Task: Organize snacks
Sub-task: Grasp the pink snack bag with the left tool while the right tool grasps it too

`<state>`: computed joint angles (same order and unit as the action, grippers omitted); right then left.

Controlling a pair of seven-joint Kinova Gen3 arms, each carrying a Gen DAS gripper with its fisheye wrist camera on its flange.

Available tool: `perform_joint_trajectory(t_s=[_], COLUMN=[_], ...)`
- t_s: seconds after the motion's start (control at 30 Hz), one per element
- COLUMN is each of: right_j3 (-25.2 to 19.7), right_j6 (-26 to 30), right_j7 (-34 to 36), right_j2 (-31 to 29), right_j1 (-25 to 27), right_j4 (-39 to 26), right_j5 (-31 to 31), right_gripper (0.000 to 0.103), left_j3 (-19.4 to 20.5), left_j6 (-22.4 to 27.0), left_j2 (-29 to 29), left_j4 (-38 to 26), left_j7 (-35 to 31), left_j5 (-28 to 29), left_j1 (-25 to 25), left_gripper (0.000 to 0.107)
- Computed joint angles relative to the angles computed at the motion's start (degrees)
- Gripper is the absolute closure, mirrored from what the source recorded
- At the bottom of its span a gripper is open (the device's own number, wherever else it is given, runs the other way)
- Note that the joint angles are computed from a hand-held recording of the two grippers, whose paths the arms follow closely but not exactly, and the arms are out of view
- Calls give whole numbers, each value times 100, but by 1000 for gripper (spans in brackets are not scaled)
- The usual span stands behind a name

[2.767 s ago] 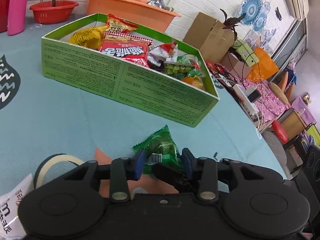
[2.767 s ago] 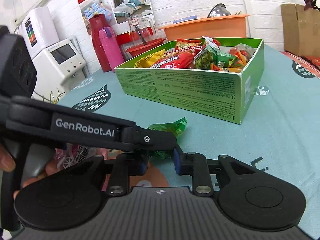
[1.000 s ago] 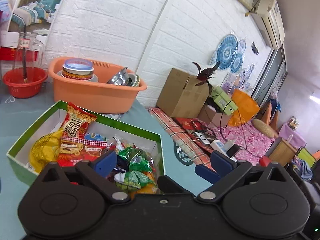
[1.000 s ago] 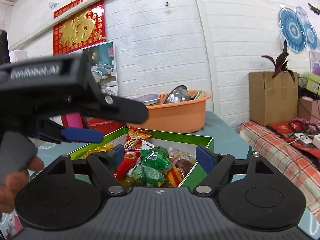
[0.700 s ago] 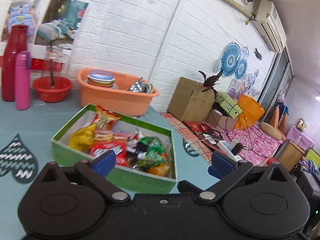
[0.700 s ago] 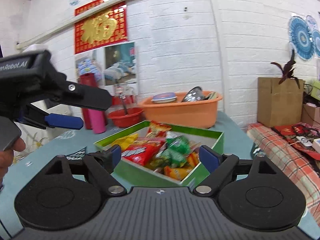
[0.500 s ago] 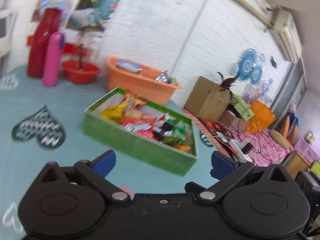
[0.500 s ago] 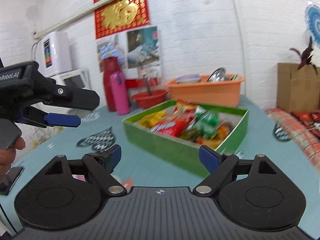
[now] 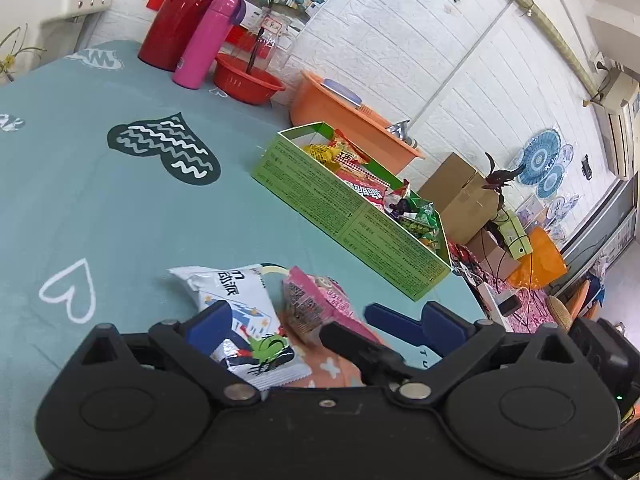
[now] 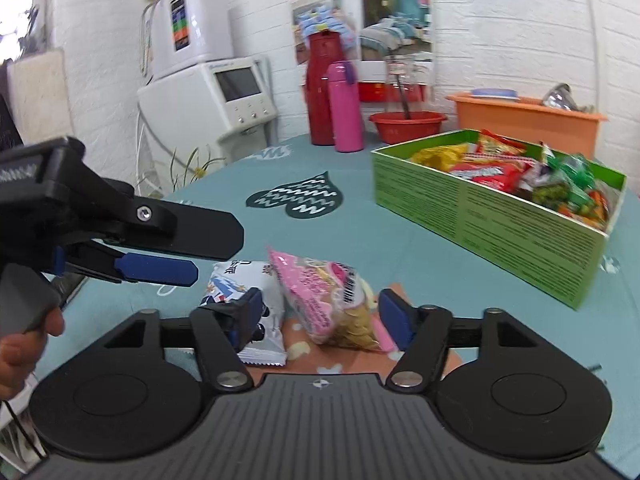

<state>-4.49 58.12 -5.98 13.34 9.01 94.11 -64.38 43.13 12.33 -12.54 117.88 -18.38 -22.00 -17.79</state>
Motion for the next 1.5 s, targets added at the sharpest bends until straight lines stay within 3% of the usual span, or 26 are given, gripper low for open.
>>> perform_joint_trajectory(t_s=[0.07, 0.17, 0.3, 0.4, 0.5, 0.57, 0.63, 0.73, 0.8, 0.87, 0.93, 1.07, 1.13, 1.2, 1.27, 1.33, 1.5], right_j3=[-26, -33, 62, 103, 107, 500, 921, 757, 395, 326, 267, 200, 179, 142, 114, 79, 59], right_j6=[-238, -435, -936, -942, -834, -518, -118, 8, -170, -251, -370, -505, -583, -717, -843, -742, -671], right_j7=[127, 740, 1619, 2015, 1581, 1115, 649, 156, 169, 264, 399, 449, 230, 35, -98, -73, 246], right_j2=[-40, -128, -416, -551, -561, -448, -276, -162, -190, -180, -199, -143, -94, -55, -49, -35, -100], right_j1=[-104, -66, -21, 169, 360, 173, -26, 165, 415, 387, 339, 205, 110, 35, 25, 126, 323], right_j4=[57, 241, 602, 752, 731, 589, 400, 270, 336, 345, 389, 293, 197, 143, 151, 135, 157], right_j5=[106, -22, -141, -105, 72, 164, 160, 208, 217, 185, 151, 246, 419, 576, 650, 568, 122], right_gripper=[55, 64, 64, 61, 47, 25, 10, 8, 7, 4, 1, 0, 1, 10, 26, 33, 34], left_j3=[-66, -371, -916, -1539, -1882, -2332, -2778, -3216, -3580, -3983, -4043, -3957, -3812, -3830, -3919, -4130, -4721], left_j6=[-26, -151, -447, -588, -636, -454, -376, -438, -491, -442, -357, -227, -228, -241, -305, -275, -399], left_j2=[-37, 95, 543, 996, 1405, 1584, 1696, 1758, 1752, 1787, 1846, 1947, 1990, 2058, 2059, 2038, 1960], left_j4=[38, 51, -42, -264, -525, -718, -820, -855, -849, -911, -996, -1121, -1150, -1180, -1167, -1215, -1360], left_j7=[-39, -280, -684, -1321, -1371, -975, -524, -258, -61, 125, -61, -741, -1145, -1458, -1614, -1613, -1213], left_j5=[7, 127, 288, 707, 565, 146, -277, -405, -544, -757, -608, -4, 322, 556, 692, 626, -43], left_j1=[54, 374, 1064, 1861, 2375, 2906, 3373, 3746, 4070, 4481, 4536, 4423, 4256, 4247, 4327, 4563, 5169], left_gripper=[4, 4, 4, 4, 4, 4, 4, 4, 4, 4, 4, 8, 43, 43, 44, 45, 45])
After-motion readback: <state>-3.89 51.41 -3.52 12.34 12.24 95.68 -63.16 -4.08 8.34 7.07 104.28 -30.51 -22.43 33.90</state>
